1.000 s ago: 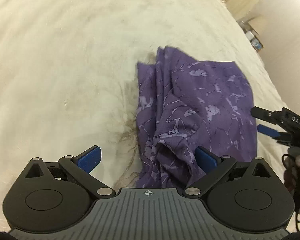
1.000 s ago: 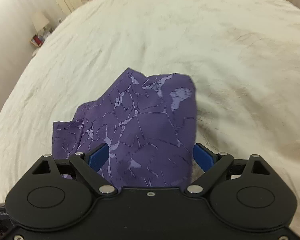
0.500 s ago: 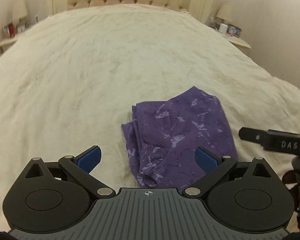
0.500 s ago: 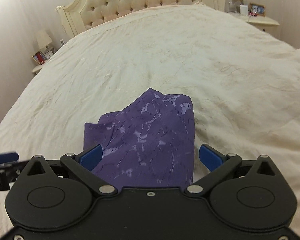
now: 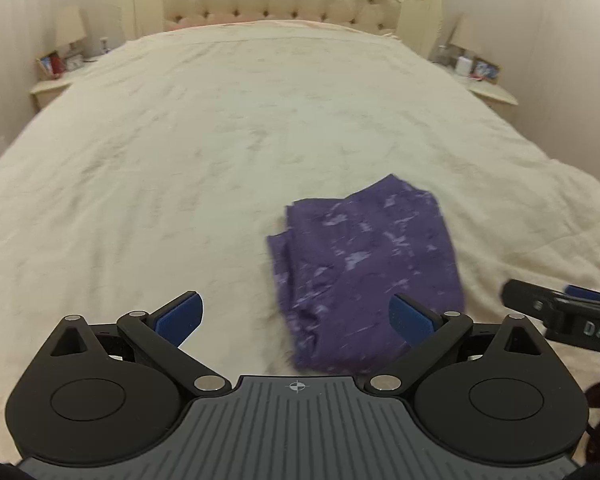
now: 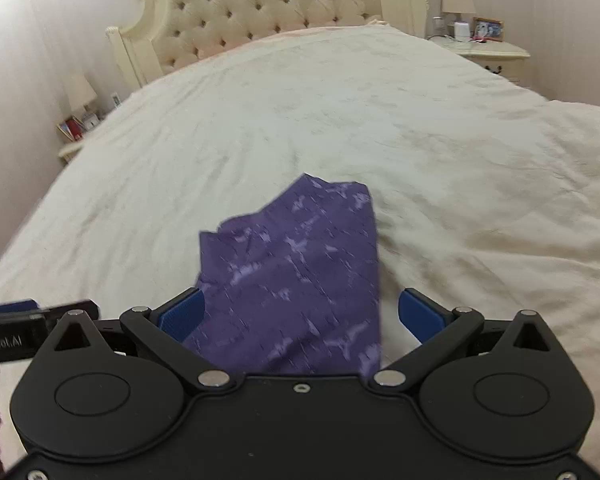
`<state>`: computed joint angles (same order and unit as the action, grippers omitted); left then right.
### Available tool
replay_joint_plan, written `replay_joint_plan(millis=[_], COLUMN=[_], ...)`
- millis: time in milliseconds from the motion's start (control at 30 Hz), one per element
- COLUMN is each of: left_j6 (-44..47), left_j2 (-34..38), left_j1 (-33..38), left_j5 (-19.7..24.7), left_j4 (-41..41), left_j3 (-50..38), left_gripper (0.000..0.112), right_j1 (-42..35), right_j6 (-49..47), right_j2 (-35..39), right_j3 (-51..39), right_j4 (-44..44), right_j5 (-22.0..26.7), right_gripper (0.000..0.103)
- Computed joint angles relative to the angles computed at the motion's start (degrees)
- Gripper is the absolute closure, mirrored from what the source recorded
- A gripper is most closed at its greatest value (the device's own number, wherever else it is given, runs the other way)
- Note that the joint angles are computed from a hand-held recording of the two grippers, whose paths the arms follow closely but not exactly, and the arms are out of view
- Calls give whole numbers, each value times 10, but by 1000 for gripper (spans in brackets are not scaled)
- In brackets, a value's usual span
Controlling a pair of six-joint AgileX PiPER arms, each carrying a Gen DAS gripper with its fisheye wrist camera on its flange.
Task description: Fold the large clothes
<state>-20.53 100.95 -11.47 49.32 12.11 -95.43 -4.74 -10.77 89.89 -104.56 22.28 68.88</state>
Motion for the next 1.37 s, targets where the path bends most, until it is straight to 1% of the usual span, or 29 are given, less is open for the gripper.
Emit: replay_joint_plan(millis=[100,167,367,500,600,767,1367], left_j6=[-13,-12,-18,3,20,27,-1], left_j2=[-11,-15,-18,-24,-26,-31,-28], left_j1=[-3,0,-6,4,6,0,-25], left_j5=[7,10,37,40,44,51,62], left_j4=[14,8,20,-11,-28,-31,-5], left_j3=[8,11,10,17,20,28,29], left_gripper=[12,12,12,12,12,12,12], right_j1=[0,0,14,20,21,20,4], right_j6=[1,3,13,18,20,22,7], right_j2=[-22,-34,-64,-74,-77,-85,-76], right_j3=[23,36,61,68,70,76,77], right_j4=[-3,-4,-33,-41,-42,-41,-30], right_j5=[-1,-1,-5,-6,-7,-9,-5], right_gripper=[1,1,1,1,1,1,1])
